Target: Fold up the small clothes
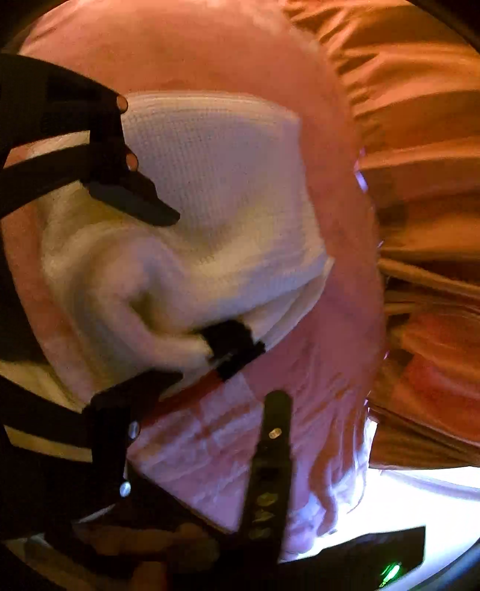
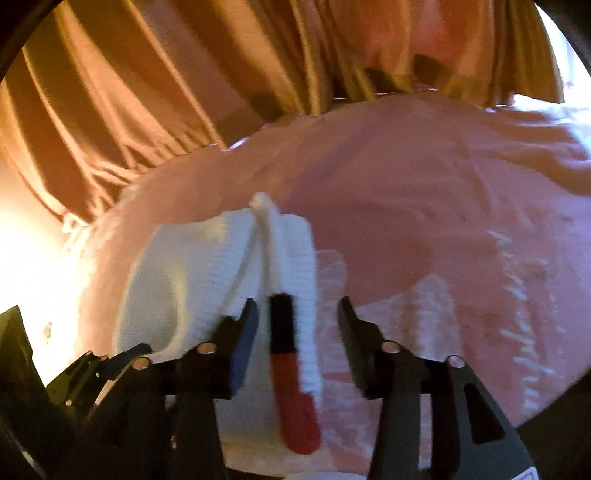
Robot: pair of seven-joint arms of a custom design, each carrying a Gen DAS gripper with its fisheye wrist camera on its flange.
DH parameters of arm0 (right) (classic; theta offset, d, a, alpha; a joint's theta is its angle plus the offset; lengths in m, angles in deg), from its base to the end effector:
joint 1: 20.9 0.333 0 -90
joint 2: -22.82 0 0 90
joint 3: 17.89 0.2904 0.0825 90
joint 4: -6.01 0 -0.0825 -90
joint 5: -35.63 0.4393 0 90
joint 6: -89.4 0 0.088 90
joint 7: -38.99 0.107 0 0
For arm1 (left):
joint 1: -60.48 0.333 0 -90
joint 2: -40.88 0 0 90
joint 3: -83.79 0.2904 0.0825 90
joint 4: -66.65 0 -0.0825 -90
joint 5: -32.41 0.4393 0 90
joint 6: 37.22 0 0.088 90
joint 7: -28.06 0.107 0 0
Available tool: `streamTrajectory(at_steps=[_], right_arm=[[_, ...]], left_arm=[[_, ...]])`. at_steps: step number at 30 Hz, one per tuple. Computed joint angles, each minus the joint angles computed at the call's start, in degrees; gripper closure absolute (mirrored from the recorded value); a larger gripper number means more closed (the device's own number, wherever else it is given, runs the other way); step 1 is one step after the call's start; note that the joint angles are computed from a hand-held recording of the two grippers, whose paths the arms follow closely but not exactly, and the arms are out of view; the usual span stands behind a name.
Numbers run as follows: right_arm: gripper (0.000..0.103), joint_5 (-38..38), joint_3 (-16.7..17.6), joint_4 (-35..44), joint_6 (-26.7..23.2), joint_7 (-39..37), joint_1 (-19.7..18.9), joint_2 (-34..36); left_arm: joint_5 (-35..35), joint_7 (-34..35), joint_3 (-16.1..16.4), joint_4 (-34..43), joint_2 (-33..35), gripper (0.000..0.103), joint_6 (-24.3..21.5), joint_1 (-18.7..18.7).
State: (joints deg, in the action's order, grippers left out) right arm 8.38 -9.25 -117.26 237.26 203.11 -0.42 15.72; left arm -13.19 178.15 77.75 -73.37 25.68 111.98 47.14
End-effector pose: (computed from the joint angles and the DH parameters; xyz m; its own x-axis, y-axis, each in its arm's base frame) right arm 0.5256 0.3040 0.4641 -0.3307 -0.8951 -0.2992 -0.7231 0.4440 -0.5292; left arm 0.5070 -0.1620 0.3851 -0.7230 -0.6843 0.0945 -0.5903 0.5409 -0.5991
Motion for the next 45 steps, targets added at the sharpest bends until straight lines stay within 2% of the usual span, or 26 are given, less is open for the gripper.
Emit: streamTrajectory(at_steps=[3, 7, 10, 16, 20, 25, 29, 30, 31, 32, 34, 36, 38, 39, 41, 42, 44, 45], right_arm=[[0.051, 4.8, -0.65, 1.1, 4.96, -4.77, 0.89, 2.42], [0.048, 11.16, -0.66, 5.27, 5.5, -10.74, 2.07, 7.49], [0.048, 14.14, -0.75, 5.98, 6.92, -12.04, 2.5, 9.04], [0.048, 14.65, -1.3, 4.19, 9.14, -10.82, 2.49, 7.46], [0.048, 16.76, -1.31, 5.38, 8.99, -12.88, 2.28, 8.29], [0.047, 22.38, -0.72, 10.18, 7.63, -19.22, 2.41, 12.94], [0.046, 17.89, -1.37, 15.57, 1.47, -18.02, 3.61, 16.79], [0.051, 16.77, -1.56, 16.47, 0.48, -17.6, 3.9, 17.47], [0.058, 16.15, -1.66, 16.62, 0.72, -17.48, 4.02, 17.73], [0.074, 15.42, -1.8, 16.51, 1.56, -17.24, 4.13, 17.82], [0.077, 13.58, -2.16, 15.02, 4.94, -16.3, 4.3, 16.41], [0.079, 8.79, -3.0, 12.24, 9.86, -12.82, 4.72, 13.24], [0.08, 2.93, -3.49, 9.78, 12.15, -7.64, 4.7, 9.73], [0.08, -0.2, -3.4, 8.48, 11.89, -4.97, 4.45, 7.88], [0.079, -2.04, -2.54, 7.39, 7.77, -3.66, 3.67, 6.54], [0.078, 1.86, -2.33, 6.96, 4.16, -7.04, 3.31, 7.27], [0.076, 9.07, -2.18, 6.07, 1.66, -11.24, 2.5, 9.05], [0.073, 17.48, -1.17, 4.62, 3.43, -14.49, 0.89, 9.64]], left_arm=[[1.17, 1.2, 1.11, -2.14, -2.53, 0.022, 2.09, 1.34], [5.25, -2.96, 1.66, -1.58, -2.66, 0.021, 2.94, 3.81], [6.24, -3.84, 2.57, -1.44, -3.24, 0.021, 1.02, 4.54], [7.53, -4.34, 2.59, -1.47, -3.29, 0.021, -0.17, 4.76], [7.9, -4.93, 2.71, -1.39, -2.98, 0.021, -1.68, 5.08], [7.84, -4.84, 2.79, -1.82, -3.27, 0.021, -1.92, 5.33], [7.77, -4.32, 3.29, -2.26, -4.11, 0.021, -2.84, 5.73], [7.69, -4.1, 3.61, -2.35, -4.43, 0.021, -3.33, 5.94], [7.74, -4.04, 3.74, -2.49, -4.68, 0.021, -3.62, 6.14], [7.88, -4.03, 3.9, -2.54, -4.85, 0.021, -3.97, 6.43], [8.26, -4.09, 4.22, -2.68, -5.2, 0.021, -4.22, 7.17], [8.67, -4.41, 4.42, -2.46, -5.11, 0.021, -4.28, 7.83], [8.75, -4.83, 4.57, -1.97, -4.77, 0.021, -3.97, 8.35], [8.56, -4.9, 4.71, -1.6, -4.53, 0.021, -3.93, 8.51], [8.03, -5.18, 4.81, -0.83, -3.8, 0.02, -3.46, 8.74], [7.75, -5.47, 4.78, -0.3, -3.2, 0.02, -3.3, 8.83], [7.67, -6.33, 4.36, 0.39, -2.17, 0.02, -2.93, 8.98], [7.61, -6.62, 4.15, 0.86, -1.48, 0.02, -2.9, 8.94]])
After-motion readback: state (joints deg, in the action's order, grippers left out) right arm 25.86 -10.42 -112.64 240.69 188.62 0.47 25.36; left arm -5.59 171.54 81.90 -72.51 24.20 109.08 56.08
